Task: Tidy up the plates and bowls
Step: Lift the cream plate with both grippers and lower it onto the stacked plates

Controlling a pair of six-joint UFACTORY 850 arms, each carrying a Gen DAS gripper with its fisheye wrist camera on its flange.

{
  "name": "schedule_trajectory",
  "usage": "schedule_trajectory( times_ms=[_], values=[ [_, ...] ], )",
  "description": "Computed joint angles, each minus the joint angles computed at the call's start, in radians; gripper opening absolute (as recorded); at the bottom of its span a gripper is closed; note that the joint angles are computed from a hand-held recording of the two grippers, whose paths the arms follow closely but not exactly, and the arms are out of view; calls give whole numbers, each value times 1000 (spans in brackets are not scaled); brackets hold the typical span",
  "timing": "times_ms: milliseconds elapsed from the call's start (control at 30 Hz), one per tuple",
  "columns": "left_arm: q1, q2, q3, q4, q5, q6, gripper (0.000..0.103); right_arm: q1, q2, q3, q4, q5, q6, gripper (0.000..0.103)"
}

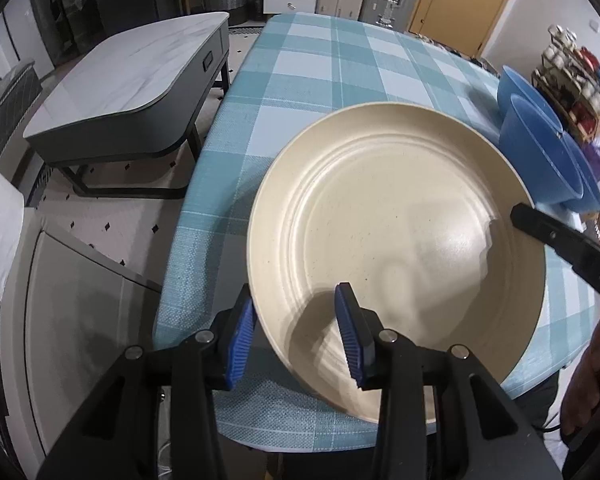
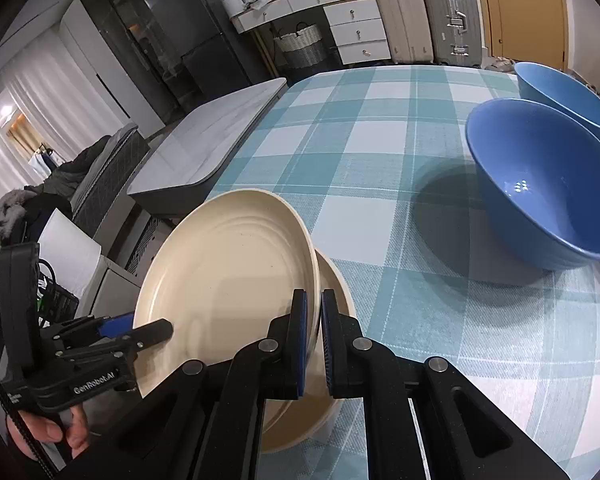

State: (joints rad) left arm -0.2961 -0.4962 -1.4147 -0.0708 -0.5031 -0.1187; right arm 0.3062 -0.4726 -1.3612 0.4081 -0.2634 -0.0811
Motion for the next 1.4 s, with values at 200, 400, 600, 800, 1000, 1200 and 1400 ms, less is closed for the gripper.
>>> schedule_trajectory(
  times_ms=[200, 400, 600, 800, 1000, 1200, 1400],
  values=[
    [-15, 5, 13, 85, 16, -47, 38, -1, 11, 25, -7, 11, 2, 7],
    [-33, 12, 27, 189, 24, -115, 41, 9, 15, 41, -120, 17, 97, 7],
    [-51, 14, 33, 283, 28, -179, 47, 16, 23, 61, -202, 24, 158, 8],
    [-53, 19, 39, 287, 30, -177, 49, 12, 1, 46, -200, -4, 160, 9],
    [-39, 31, 49, 198, 51, -108, 49, 16, -15, 33, -264, -19, 201, 9],
    [-40, 31, 51, 196, 53, -107, 50, 12, -19, 29, -240, -29, 162, 9],
    [-34, 33, 52, 146, 53, -67, 50, -15, -42, -6, -84, -90, 22, 9]
  ],
)
